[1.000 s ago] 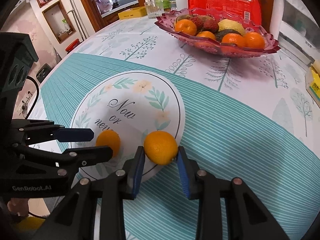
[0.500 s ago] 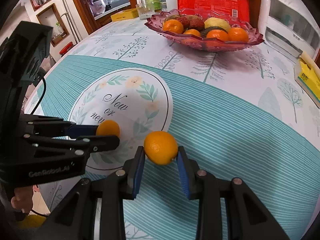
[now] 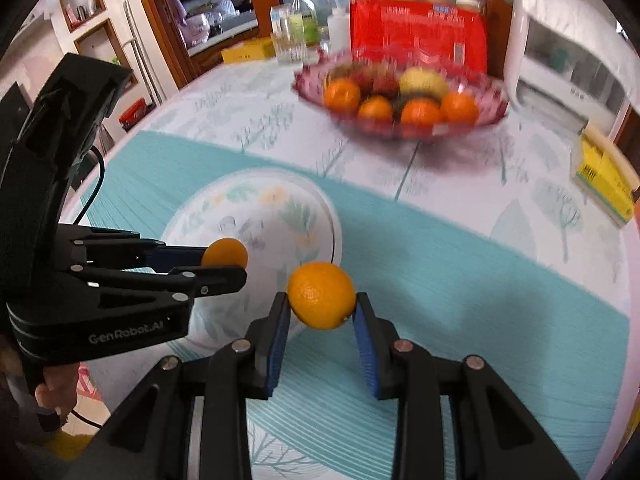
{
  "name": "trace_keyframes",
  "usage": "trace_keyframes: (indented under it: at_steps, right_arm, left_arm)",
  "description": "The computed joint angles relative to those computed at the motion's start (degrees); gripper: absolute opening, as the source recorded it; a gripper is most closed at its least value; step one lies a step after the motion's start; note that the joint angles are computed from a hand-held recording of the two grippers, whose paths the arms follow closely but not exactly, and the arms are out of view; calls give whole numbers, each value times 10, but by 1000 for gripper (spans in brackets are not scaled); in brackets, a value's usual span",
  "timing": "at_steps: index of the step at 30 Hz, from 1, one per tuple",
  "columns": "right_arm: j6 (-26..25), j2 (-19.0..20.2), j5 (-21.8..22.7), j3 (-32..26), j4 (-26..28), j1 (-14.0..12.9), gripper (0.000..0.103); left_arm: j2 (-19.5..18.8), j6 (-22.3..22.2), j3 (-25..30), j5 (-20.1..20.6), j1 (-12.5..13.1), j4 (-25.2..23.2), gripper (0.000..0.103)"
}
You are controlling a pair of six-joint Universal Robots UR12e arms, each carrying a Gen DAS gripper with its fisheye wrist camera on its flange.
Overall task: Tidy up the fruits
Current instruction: 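Carry the orange with the left gripper while the right gripper carries its orange to the bowl, then open the left gripper over the bowl while the right gripper releases its orange there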
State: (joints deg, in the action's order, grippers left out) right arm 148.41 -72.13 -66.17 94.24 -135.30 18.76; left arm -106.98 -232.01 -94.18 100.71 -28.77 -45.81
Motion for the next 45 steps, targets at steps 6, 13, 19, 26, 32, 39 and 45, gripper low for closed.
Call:
trace_keyframes:
  at_steps: [6, 13, 19, 26, 32, 39, 45]
  right_arm:
    - [25, 0, 10, -58, 2, -4, 32]
    - [50, 18, 14, -151, -25, -5, 32]
    - [72, 57, -6, -238, -42, 6, 32]
    - [120, 125, -43, -323, -10, 23, 33]
    - [168, 184, -48, -373, 63, 30, 33]
    - [206, 235, -70, -409, 118, 40, 33]
    - [233, 260, -85, -430, 147, 45, 33]
  left_arm:
    - [8, 84, 66, 81, 4, -50, 27]
    - [3, 167, 143, 148, 22, -92, 27]
    - [-24, 225, 202, 178, 39, -116, 27]
    - [-57, 247, 224, 133, 73, -103, 27]
    - [-85, 257, 214, 62, 101, -90, 27]
    - [-112, 282, 196, -4, 129, -73, 27]
    - [-122, 289, 184, -40, 145, -69, 28]
